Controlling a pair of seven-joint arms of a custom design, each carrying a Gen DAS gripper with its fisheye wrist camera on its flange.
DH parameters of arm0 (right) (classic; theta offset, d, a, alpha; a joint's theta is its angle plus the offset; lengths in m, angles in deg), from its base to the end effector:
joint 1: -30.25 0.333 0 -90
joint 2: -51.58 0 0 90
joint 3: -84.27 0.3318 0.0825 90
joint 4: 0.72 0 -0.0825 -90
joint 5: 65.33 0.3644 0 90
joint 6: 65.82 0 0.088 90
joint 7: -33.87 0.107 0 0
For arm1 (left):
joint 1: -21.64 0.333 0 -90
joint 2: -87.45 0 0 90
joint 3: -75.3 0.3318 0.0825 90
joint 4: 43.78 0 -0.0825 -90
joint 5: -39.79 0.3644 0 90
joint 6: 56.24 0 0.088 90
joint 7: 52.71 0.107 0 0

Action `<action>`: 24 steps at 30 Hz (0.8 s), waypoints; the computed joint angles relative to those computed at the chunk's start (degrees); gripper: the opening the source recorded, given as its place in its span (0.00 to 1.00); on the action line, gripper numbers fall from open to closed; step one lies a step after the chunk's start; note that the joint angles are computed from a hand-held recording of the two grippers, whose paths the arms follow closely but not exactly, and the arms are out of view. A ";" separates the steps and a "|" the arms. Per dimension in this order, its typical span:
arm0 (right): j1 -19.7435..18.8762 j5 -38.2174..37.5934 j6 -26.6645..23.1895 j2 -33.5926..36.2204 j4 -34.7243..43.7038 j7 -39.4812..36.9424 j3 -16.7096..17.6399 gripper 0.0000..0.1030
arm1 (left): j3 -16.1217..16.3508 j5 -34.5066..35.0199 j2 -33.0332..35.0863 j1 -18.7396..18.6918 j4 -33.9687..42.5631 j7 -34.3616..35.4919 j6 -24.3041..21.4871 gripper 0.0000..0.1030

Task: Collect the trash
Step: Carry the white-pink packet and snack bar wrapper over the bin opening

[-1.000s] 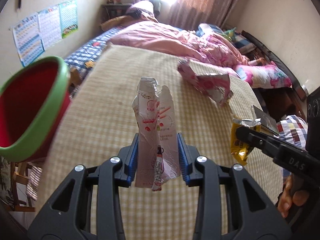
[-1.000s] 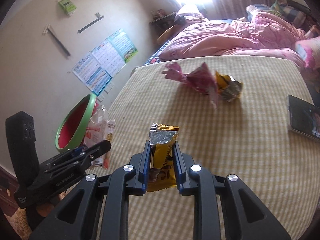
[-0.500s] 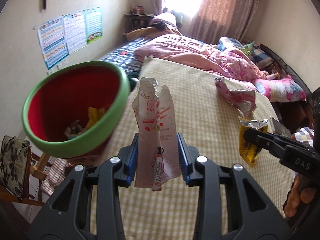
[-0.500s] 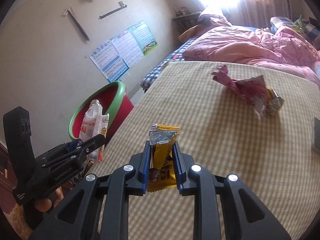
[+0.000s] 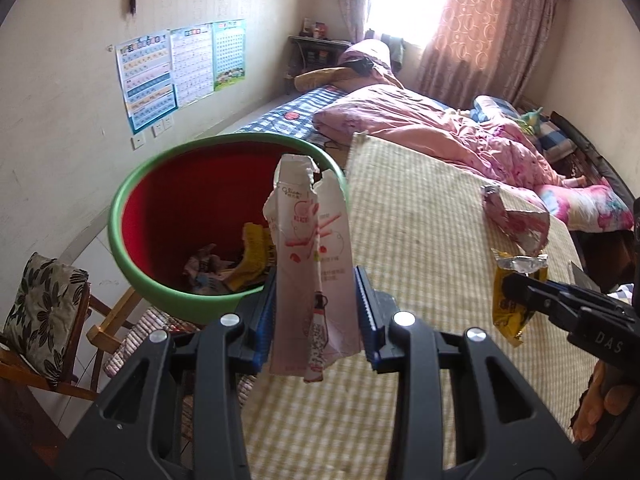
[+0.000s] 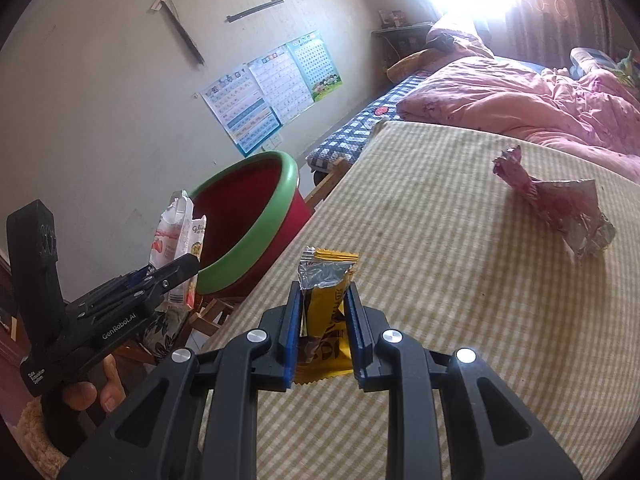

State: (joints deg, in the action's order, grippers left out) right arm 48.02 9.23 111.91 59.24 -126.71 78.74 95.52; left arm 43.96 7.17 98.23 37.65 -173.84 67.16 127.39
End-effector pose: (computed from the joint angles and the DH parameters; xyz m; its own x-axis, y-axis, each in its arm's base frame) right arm 0.5140 0.1899 0.3982 0.1377 -0.9068 -0.3983 -0.7874 0.1437 -0.5994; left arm 0.5572 -0.0888 0.3948 -0.1993 -0.9743 0.1050 -0.7255 0.0746 -0.6842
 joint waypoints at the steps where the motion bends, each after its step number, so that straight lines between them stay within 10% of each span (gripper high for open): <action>1: 0.09 -0.53 -0.02 0.28 0.27 0.40 -0.05 0.21 | 0.09 0.01 0.09 0.21 0.17 0.00 -0.08 0.33; 24: -2.67 -11.86 2.24 5.60 4.24 11.48 4.99 0.21 | 1.61 -2.13 2.57 1.84 3.47 4.45 -2.30 0.33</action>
State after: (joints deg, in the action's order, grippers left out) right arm 45.36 -2.63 114.15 64.84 -122.47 90.21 100.51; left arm 45.56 5.04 100.80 39.49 -170.37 71.61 125.08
